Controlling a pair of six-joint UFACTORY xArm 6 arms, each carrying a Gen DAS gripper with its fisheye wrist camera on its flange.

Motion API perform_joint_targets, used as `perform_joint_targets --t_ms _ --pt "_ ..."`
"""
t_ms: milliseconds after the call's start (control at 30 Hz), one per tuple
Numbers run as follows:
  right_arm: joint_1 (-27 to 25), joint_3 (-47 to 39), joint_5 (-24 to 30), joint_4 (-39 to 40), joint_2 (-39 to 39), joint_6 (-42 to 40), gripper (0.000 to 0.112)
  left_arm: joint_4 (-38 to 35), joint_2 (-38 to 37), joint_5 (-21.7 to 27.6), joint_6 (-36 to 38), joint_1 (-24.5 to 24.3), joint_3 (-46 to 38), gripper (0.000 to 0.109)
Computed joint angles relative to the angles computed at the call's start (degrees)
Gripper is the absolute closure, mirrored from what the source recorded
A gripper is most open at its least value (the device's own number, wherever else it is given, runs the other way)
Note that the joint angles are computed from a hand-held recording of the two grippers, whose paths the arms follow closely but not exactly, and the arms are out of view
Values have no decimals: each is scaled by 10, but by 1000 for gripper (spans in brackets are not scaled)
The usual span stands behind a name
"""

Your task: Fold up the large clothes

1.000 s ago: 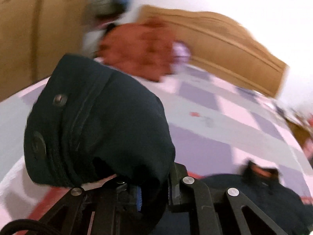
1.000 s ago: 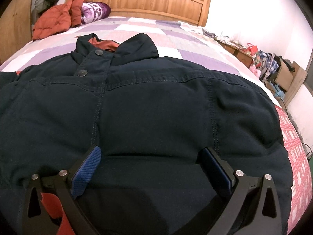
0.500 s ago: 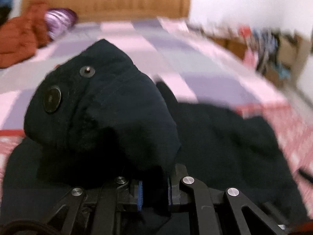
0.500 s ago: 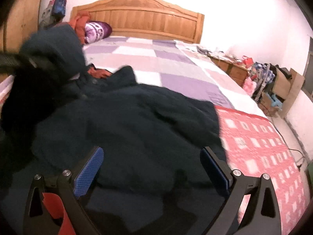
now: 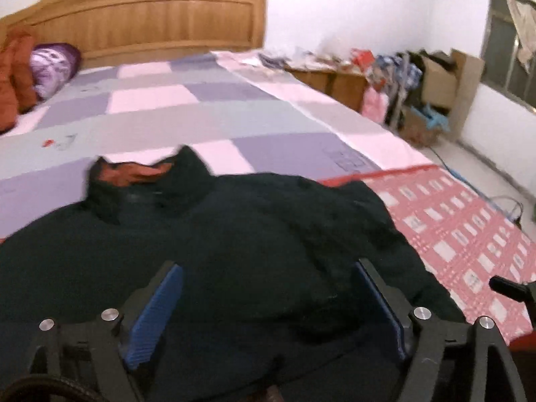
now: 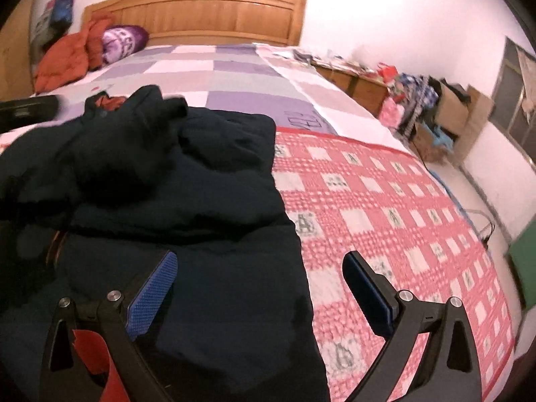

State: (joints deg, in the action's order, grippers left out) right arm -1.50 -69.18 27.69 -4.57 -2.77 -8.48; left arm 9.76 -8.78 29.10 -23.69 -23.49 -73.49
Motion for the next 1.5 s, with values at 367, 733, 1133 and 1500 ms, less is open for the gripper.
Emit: perform_joint_targets --t_ms 367,733,1133,1500 --pt "87 -90 -16 69 57 -26 12 248 15 121 -153 134 -3 17" --pt "87 -438 179 20 344 104 11 177 52 77 -148 197 64 6" --pt "96 -338 97 -57 290 83 10 186 51 89 -90 209 58 6" --pt "144 -278 -48 -57 225 44 11 55 73 13 26 193 -2 6"
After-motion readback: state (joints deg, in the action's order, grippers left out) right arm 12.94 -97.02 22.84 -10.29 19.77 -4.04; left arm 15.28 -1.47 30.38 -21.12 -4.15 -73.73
